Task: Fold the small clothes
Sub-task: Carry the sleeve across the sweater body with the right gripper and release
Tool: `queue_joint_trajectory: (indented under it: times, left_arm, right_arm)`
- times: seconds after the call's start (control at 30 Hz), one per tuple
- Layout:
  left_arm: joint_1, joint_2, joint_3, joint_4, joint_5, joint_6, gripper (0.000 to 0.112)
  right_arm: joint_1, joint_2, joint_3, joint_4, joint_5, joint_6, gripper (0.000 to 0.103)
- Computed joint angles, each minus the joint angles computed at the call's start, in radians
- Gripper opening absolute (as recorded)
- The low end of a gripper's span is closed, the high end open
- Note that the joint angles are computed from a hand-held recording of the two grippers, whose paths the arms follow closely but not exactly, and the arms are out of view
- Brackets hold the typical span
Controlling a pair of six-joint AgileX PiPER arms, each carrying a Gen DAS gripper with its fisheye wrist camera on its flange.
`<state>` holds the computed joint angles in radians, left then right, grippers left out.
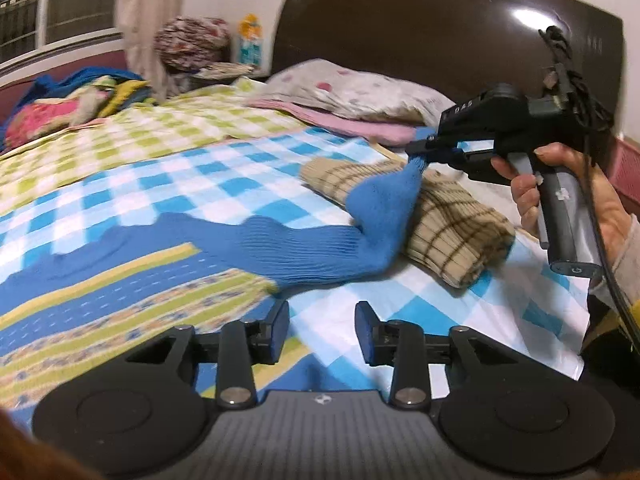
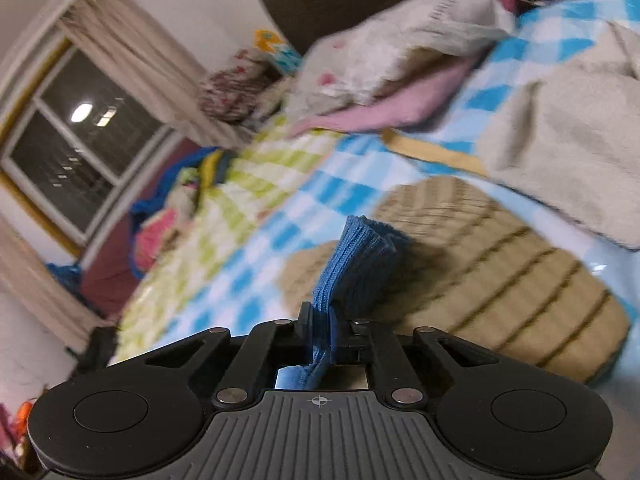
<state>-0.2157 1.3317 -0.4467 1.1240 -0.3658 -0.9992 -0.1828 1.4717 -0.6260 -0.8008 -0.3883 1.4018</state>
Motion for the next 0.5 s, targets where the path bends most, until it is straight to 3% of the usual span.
queue_joint_trajectory:
  times: [0.13,0.27,0.4,0.5]
  left_arm:
    - [0.152,-0.066,0.061,0.124,-0.102,-0.075,0.043]
    - [0.395,-0.097,0.106,0.300,-0.249,-0.122,0.043]
    - [0.696,-0.023,0.124,0.404,-0.425,-0.067,0.044]
    - [0.866,0.071,0.116,0.431,-0.498,0.006,0.044]
  right_arm:
    - [0.160,-0.051,-0.025,0.068,0.039,-0.041,0.008]
    - [0.386,-0.002,-0.131,0.248,0.121,-0.207,0.008]
    - [0.592,0.161,-0.298,0.493,0.189,-0.437,0.008]
    - [0.713,0.328,-0.463,0.617,0.270,-0.570,0.008]
